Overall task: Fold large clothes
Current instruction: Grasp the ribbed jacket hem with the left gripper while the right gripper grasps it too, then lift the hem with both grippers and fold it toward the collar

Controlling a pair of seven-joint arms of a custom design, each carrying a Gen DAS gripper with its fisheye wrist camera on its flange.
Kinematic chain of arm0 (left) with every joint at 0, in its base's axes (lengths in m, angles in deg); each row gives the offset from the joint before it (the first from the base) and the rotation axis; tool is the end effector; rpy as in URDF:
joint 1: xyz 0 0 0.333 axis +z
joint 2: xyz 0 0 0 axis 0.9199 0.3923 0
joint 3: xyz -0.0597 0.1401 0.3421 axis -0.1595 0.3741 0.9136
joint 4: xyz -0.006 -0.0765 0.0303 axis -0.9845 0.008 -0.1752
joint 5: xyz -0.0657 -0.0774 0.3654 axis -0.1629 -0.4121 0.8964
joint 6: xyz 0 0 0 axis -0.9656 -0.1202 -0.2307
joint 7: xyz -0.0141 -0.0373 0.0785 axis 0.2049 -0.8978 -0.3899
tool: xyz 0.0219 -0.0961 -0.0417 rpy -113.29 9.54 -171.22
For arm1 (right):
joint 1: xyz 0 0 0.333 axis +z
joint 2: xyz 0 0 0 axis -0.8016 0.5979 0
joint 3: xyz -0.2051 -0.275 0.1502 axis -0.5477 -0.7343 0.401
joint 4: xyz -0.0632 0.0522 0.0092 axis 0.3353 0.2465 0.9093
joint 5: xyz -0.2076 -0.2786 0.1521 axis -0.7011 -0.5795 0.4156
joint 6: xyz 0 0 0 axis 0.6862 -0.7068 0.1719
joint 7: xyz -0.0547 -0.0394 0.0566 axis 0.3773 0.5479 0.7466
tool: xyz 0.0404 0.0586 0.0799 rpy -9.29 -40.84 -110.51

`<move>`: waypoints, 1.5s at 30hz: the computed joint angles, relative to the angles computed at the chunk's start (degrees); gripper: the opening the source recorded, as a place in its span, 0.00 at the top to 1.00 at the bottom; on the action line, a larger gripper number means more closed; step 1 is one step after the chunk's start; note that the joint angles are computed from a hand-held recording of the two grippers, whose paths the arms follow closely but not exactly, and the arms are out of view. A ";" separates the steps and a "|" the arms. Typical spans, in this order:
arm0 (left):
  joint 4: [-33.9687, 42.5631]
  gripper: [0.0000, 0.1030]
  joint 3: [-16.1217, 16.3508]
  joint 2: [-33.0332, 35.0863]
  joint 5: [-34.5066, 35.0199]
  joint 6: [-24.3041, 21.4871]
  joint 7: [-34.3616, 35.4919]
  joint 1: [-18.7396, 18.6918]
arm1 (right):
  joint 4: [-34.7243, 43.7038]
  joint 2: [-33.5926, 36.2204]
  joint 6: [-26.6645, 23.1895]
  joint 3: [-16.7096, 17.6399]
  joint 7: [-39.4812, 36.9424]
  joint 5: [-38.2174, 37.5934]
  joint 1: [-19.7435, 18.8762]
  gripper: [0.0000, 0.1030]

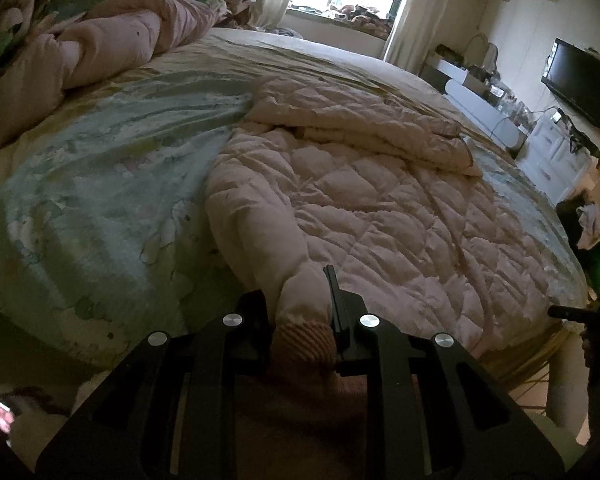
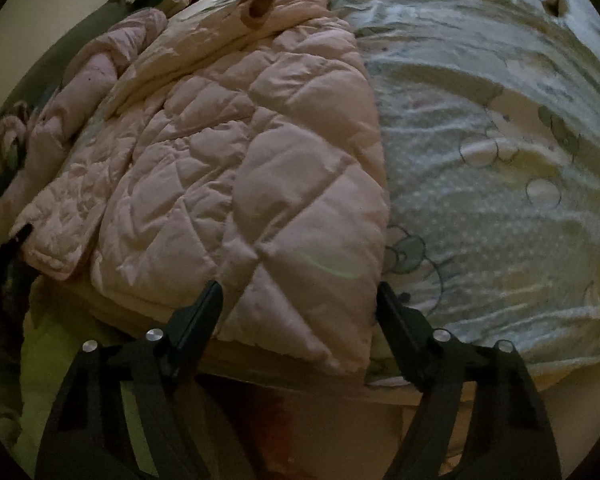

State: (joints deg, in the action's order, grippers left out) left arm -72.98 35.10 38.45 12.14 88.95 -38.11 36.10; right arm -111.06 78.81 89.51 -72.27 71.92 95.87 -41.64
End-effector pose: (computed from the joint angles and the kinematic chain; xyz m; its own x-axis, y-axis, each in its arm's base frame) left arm 0.5749 -0.2639 0.4611 -0.0892 -0.9718 0.2184 -0.7371 -0.0830 -0.6707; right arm 0.5662 0.2084 0.4173 0.0290 -0.9511 -0.3075 -0.9175 0.0967 -0.3857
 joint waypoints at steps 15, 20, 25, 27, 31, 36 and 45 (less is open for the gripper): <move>-0.36 0.86 1.30 0.24 2.31 -1.20 -3.18 -1.06 | 1.92 -1.60 -0.26 2.88 -13.68 9.38 -1.93 0.79; 0.13 0.86 4.24 0.14 6.54 0.00 -7.80 -3.00 | 4.44 -2.27 5.01 6.74 -28.02 25.86 -4.13 0.82; 1.08 0.87 7.65 -0.12 10.45 1.85 -12.33 -4.99 | 9.31 -0.58 10.32 6.99 -34.76 33.75 -2.75 0.84; 1.47 0.87 8.52 -0.03 10.89 2.34 -13.03 -5.42 | 10.93 0.26 12.01 7.37 -34.95 34.09 -2.75 0.84; 1.93 0.87 8.44 0.22 9.52 3.50 -12.23 -4.97 | 12.65 1.69 13.42 6.11 -28.60 28.68 -2.07 0.84; 2.56 0.87 8.69 0.63 5.54 4.36 -8.78 -5.00 | 14.80 3.79 15.95 7.60 -24.16 23.71 -3.44 0.84; 5.48 0.87 6.20 1.98 -2.79 4.85 -1.42 -2.71 | 17.53 5.90 17.39 5.05 -14.82 12.89 -2.17 0.85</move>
State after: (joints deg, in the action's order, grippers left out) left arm -67.50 41.30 40.43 9.34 93.80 -39.53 33.38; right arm -93.53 84.71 106.90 -67.22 57.10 108.76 -43.80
